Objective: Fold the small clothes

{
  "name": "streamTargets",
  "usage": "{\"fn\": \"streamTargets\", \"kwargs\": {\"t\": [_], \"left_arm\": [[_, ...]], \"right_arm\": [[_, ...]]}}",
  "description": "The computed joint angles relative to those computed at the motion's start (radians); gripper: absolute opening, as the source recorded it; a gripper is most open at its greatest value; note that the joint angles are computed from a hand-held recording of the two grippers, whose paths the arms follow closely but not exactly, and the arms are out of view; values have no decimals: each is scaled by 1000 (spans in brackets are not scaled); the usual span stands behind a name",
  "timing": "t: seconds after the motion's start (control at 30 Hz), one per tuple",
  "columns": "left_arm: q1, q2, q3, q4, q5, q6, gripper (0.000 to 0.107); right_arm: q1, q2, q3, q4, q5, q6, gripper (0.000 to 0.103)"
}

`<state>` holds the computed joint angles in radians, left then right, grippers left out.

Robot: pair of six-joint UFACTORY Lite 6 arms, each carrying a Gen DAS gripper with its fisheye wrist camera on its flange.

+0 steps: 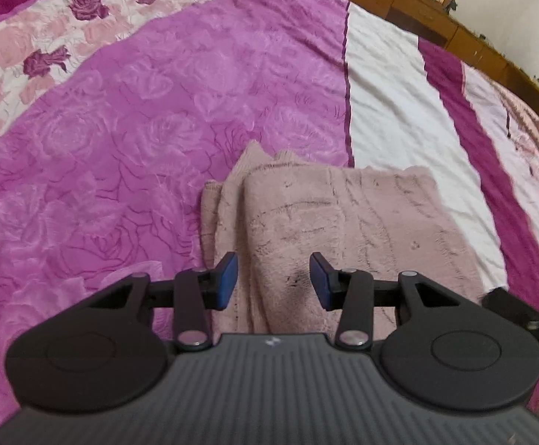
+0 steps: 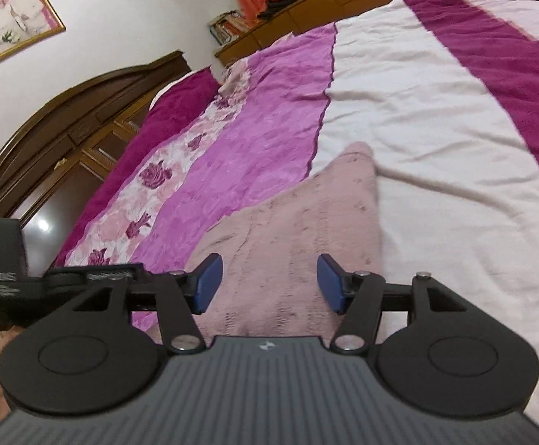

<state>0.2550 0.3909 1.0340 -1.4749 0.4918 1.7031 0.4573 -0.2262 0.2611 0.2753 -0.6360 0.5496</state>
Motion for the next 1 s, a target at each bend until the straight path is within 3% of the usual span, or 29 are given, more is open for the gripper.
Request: {"fn": "streamTargets", "kwargs": {"t": [0.1, 0.2, 0.27, 0.43, 0.53, 0.63, 0.73, 0.83, 0.9, 1.0], "left_arm": [[-20, 41, 14, -30, -11, 38, 44], [-28, 64, 6, -100, -3, 106, 42], [-34, 61, -19, -178, 18, 217, 15], [-73, -43, -124, -421, -8, 522, 13], [-11, -59, -97, -352, 29, 435, 12], [7, -21, -51, -397, -43, 470, 9], [33, 58, 16, -245, -33, 340, 9], [13, 32, -34, -312, -54, 466, 11], [-3, 10, -57, -351, -71, 513, 11], [11, -19, -58, -214, -61, 363, 20]], "right_arm": [[14, -21, -22, 97, 1, -78, 69], [-10, 8, -33, 83, -7, -48, 69], [-26, 45, -39, 47, -27, 9, 69], [-12, 143, -30, 5, -72, 81, 69], [46, 150, -11, 92, -67, -1, 70], [71, 156, 3, 82, -73, -14, 71], [109, 174, 20, 115, -80, -41, 76], [145, 209, 49, 190, -69, -121, 76], [143, 214, 55, 179, -58, -119, 76], [86, 186, 35, 72, -43, -48, 77]]}}
